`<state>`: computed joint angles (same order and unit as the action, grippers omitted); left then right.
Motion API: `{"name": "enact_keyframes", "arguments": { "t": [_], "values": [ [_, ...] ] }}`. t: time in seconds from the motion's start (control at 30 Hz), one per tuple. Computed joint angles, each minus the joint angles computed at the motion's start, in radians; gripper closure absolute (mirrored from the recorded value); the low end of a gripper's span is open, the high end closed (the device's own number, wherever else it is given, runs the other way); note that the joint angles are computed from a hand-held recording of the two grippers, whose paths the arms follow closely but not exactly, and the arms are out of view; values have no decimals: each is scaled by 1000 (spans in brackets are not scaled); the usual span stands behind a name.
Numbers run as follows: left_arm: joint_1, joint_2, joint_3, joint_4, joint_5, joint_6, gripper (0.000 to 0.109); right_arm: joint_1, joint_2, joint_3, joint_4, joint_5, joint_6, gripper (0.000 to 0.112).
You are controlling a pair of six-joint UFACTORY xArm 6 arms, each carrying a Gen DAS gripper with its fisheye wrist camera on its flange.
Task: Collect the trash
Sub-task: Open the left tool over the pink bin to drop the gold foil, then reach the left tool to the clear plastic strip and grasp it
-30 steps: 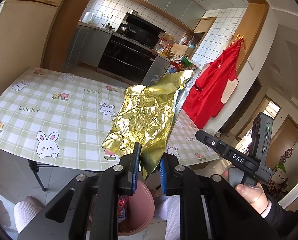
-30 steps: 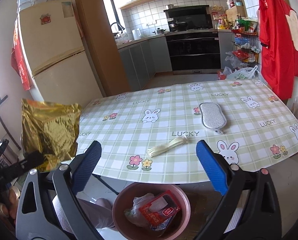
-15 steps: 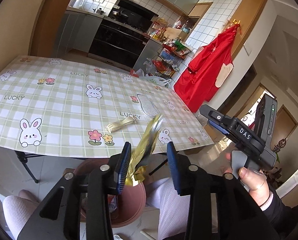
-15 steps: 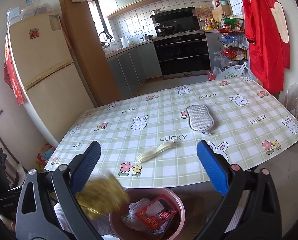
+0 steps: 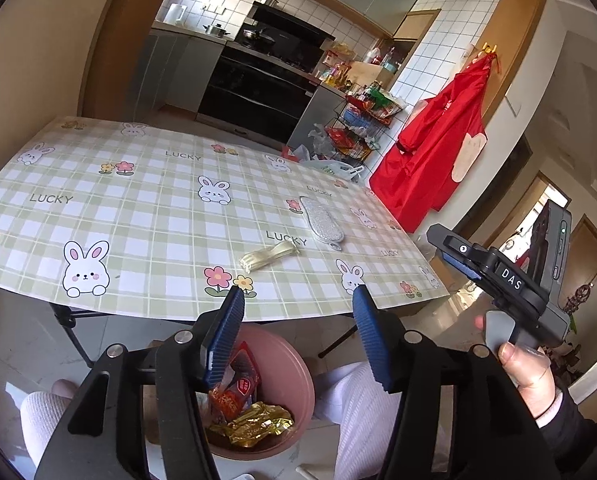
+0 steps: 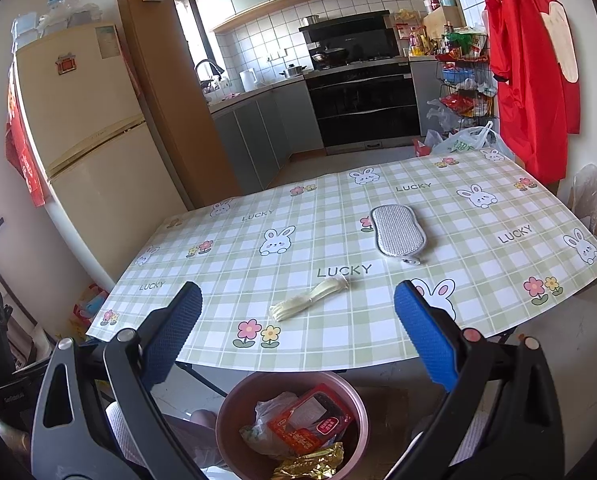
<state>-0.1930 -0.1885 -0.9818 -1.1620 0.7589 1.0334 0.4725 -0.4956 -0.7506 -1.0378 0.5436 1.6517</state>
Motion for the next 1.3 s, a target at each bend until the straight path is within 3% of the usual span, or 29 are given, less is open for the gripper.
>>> {"name": "enact_keyframes", "arguments": {
  "t": [0.27,0.57,0.93,1.3],
  "values": [
    [-66,154,-123,105,-93,28,53,-86,-17,64,54,-76,-61,17],
    [-177,497,-439,353,-102,-30,53,-234,41,88,165,-195,-214,17],
    [-255,888,-886,697,-14,-232,53,-376,150,69,351,-303,-435,17],
    [-284,1061,-1115,836,66,-277,57,-442,248,31,468,-352,-581,17]
  ]
}}
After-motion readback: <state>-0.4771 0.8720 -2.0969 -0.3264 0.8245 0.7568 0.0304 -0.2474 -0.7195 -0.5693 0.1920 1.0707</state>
